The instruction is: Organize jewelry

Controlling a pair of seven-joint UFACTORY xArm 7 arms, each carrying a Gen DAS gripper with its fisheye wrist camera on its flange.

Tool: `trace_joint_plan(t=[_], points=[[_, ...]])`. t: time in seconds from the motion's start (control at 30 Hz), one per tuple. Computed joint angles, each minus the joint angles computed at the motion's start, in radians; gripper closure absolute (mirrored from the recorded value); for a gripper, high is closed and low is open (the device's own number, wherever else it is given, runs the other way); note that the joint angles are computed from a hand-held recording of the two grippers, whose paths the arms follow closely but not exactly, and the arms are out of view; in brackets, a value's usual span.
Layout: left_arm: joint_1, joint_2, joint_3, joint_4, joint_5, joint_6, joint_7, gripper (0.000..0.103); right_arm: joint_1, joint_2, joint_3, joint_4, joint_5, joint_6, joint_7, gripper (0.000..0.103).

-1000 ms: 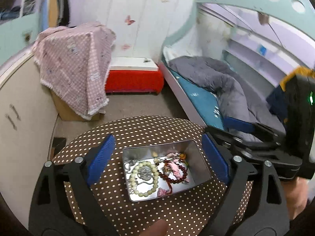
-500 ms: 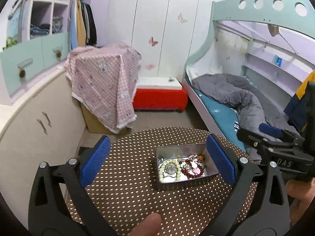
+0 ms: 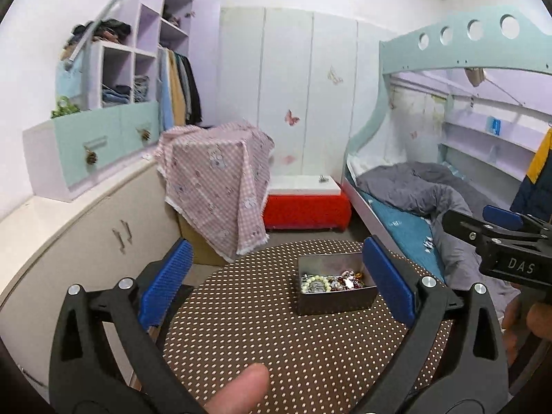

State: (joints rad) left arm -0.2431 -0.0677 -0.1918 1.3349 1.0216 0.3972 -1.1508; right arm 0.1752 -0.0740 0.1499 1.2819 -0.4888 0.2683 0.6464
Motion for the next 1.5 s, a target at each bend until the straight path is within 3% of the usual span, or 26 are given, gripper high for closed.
trace_joint_plan(t=[0.17, 0.53, 0.7, 0.83, 1.5], points=[[0.034, -0.129, -0.038, -0.108, 0.069, 0.007, -0.092, 0.006, -0.056, -0.110, 0.059, -0.096, -0.161, -0.025, 0.165, 0.008], [0.158, -0.290, -0.176, -0.225, 0.123, 0.039, -0.220, 0.006, -0.257, -0.327, 0.235, -0.249, -0.308, -0.063, 0.341, 0.008], [0.200, -0.358, -0.242, -0.266, 0.147, 0.080, -0.271, 0.006, -0.326, -0.412, 0.282, -0.322, -0.276, -0.104, 0.348, 0.008], [0.210, -0.388, -0.278, -0.277, 0.146, 0.112, -0.262, 0.006, -0.336, -0.450, 0.290, -0.367, -0.220, -0.127, 0.309, 0.008], [0.311, -0.437, -0.336, -0.314, 0.057, 0.017, -0.225, 0.006, -0.413, -0.480, 0.387, -0.415, -0.011, -0.143, 0.158, 0.008]])
